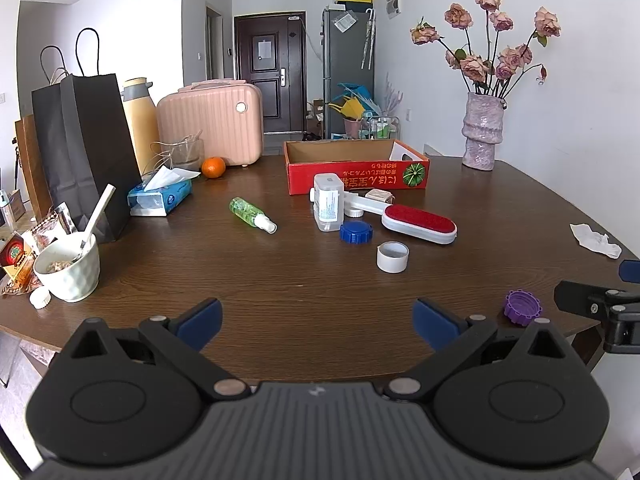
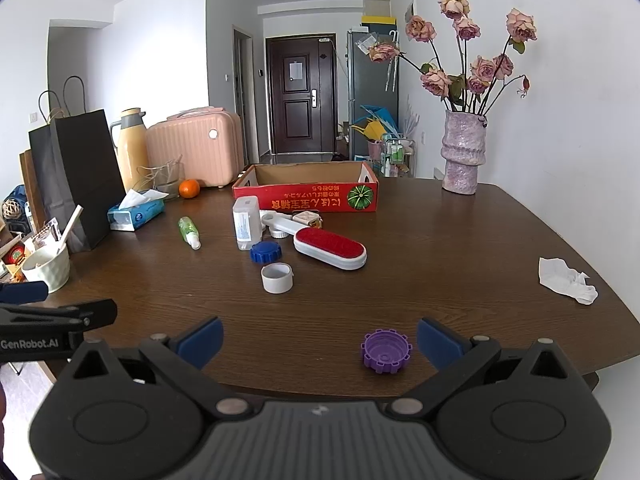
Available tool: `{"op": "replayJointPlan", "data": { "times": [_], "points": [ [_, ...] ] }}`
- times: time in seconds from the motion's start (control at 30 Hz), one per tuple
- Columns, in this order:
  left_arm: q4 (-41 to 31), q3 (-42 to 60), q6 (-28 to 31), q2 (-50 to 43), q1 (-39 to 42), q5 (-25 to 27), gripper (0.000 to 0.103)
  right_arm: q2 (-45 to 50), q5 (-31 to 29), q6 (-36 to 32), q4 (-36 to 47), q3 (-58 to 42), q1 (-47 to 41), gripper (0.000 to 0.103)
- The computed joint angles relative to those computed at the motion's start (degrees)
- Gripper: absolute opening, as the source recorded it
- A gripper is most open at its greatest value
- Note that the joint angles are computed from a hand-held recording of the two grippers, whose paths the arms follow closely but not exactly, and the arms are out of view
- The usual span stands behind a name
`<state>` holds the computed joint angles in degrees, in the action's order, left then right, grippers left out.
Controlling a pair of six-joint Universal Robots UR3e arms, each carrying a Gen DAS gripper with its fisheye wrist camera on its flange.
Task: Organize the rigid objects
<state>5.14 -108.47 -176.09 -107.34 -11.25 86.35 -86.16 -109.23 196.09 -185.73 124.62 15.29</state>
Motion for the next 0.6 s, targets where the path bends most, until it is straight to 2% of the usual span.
{"op": "replayJointPlan", "data": {
  "times": [0.6],
  "points": [
    [0.22, -0.3, 0.08, 0.19, 0.08, -0.07, 0.103, 0.28, -0.32, -0.32, -0.14, -0.11, 0.13, 0.103]
  ]
}}
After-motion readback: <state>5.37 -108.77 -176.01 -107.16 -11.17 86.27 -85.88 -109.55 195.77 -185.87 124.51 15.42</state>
